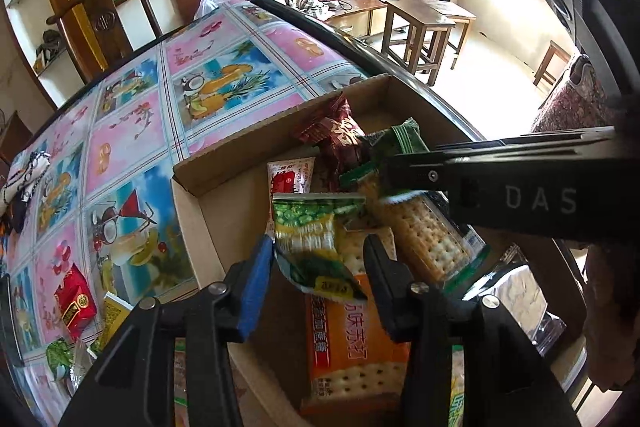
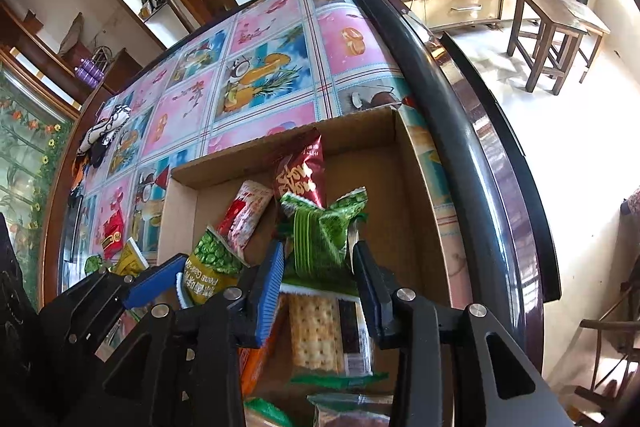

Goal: Organize snacks
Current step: 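Lower both green packs into the box and open both tools, then move both open tools back over the snack pile on the table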

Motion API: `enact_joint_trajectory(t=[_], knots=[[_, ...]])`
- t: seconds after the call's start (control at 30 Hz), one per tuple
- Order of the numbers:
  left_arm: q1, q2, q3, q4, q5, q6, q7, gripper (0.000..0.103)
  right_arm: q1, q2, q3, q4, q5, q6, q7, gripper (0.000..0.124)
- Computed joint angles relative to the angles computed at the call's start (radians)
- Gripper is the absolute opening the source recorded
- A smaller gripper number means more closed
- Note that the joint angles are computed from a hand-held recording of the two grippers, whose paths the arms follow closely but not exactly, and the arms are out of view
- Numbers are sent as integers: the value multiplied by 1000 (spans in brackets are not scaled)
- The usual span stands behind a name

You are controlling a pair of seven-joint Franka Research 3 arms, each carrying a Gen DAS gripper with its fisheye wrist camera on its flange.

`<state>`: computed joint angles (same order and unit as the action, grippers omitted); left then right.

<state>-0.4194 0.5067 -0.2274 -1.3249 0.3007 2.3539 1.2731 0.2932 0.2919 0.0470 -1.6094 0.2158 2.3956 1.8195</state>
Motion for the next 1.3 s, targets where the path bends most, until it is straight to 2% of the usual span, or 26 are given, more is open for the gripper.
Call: enact_joint_trajectory(t=[0.2, 0.43, 0.7, 0.87, 1.07, 1.3], knots=[[1, -63, -2, -82, 22, 45, 2, 53, 4, -76, 6, -98, 20, 44, 20, 39], [18, -160, -14, -202, 39, 111, 9, 54, 6, -177, 21, -227, 67, 112, 45, 39], [51, -296, -27, -367, 39, 190, 27, 57, 31, -268, 42, -326, 42, 158, 117, 39], [76, -382, -30, -467, 28, 235, 42, 58, 48, -306, 58, -357, 6, 175, 176, 39], [112, -504, -28, -616, -49, 276, 86, 61, 72, -323, 80, -368, -19, 183, 222, 40], [148, -680, 14, -847, -139, 308, 84, 61, 113, -300, 102, -343, -20, 190, 228, 41]])
